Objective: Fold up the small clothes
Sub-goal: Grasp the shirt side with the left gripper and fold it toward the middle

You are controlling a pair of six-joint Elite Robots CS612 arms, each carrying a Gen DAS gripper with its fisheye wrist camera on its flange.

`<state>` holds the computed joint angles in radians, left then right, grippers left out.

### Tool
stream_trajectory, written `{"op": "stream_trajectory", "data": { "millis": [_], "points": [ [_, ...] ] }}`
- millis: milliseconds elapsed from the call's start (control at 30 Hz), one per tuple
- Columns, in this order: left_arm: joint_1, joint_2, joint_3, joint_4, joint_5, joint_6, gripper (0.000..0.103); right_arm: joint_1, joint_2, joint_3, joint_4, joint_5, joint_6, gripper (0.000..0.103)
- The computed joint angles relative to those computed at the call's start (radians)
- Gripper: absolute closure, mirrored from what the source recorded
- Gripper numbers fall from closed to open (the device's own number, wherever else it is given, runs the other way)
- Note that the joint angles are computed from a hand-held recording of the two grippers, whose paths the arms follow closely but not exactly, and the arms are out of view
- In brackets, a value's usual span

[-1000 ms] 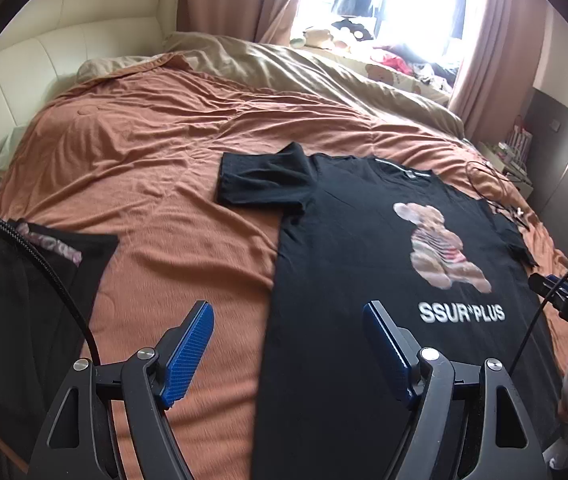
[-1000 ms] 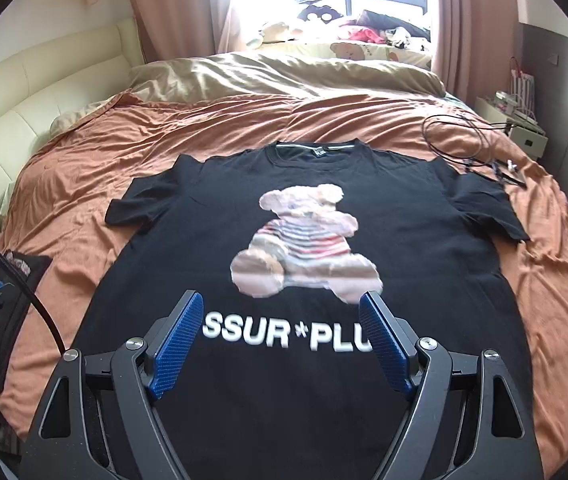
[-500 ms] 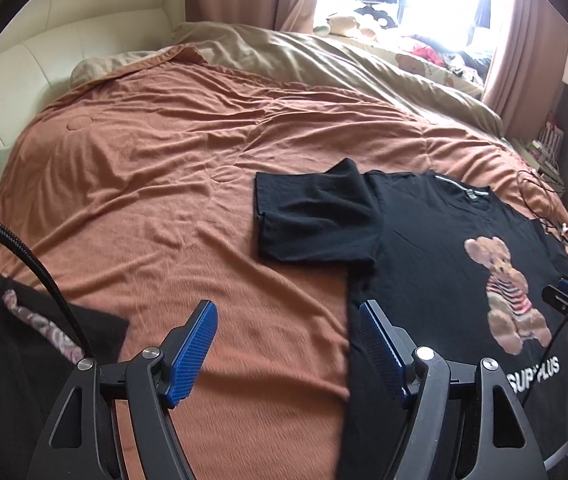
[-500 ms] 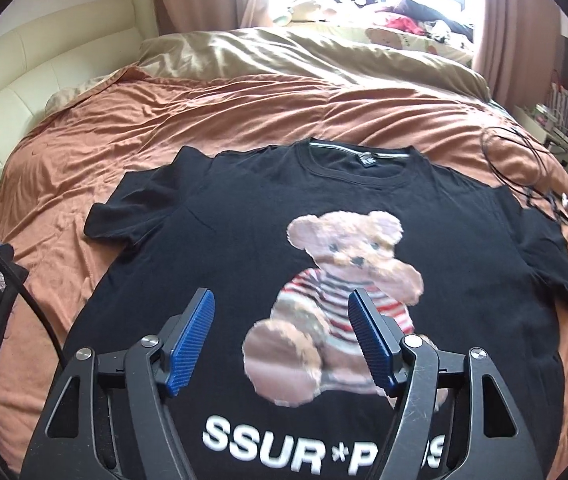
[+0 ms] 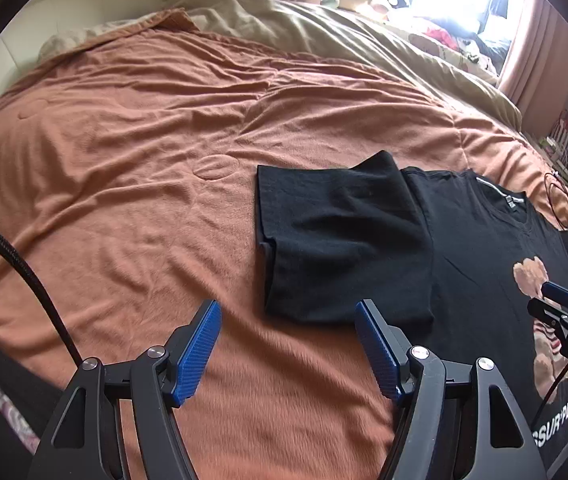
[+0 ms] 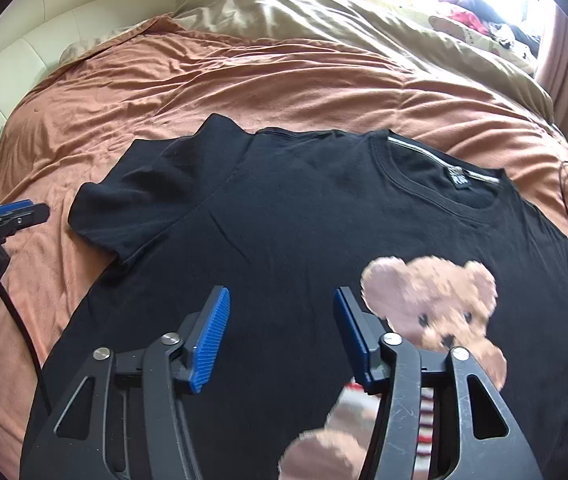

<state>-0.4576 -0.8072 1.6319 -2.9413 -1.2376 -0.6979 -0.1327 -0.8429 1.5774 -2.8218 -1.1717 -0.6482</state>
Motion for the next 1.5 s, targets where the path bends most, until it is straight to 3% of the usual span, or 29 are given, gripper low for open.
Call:
{"op": "stream_trajectory", "data": {
  "millis": [200,367,600,733,967,1167,1267,1333,1500],
  "points": [
    [0.037,0.057,-0.078,0.032,-0.060,-0.007,0.035,0.032,0.053,-0.080,0.062,-0.006,0.033,0.064],
    [0.052,0.087,-0.127,0.079,-0.061,-0.007,0.039,0.052,0.094,-0.140,0.142,0.022,0.064,0.076],
    [0.073,0.113,-0.161,0.072,-0.180,-0.044,0.083,0.065,0.131,-0.197,0.249,0.079,0.101,0.090],
    [0.066,0.110,-0.159,0.030,-0.155,-0.018,0.092,0.069,0.152,-0.225,0.281,0.120,0.133,0.091],
    [0.054,0.082,-0.143,-0.049,-0.134,0.027,0.095,0.073,0.184,-0.267,0.346,0.194,0.200,0.091],
    [0.035,0.063,-0.148,-0.074,-0.135,0.068,0.095,0.073,0.173,-0.285,0.391,0.167,0.196,0.091],
    [0.024,0.056,-0.147,-0.089,-0.151,0.085,0.095,0.056,0.149,-0.258,0.346,0.167,0.187,0.077],
    [0.016,0.054,-0.150,-0.095,-0.156,0.094,0.095,0.044,0.138,-0.245,0.332,0.164,0.194,0.055],
    [-0.006,0.058,-0.167,-0.084,-0.188,0.109,0.095,0.012,0.111,-0.212,0.303,0.142,0.204,0.054]
  ]
}}
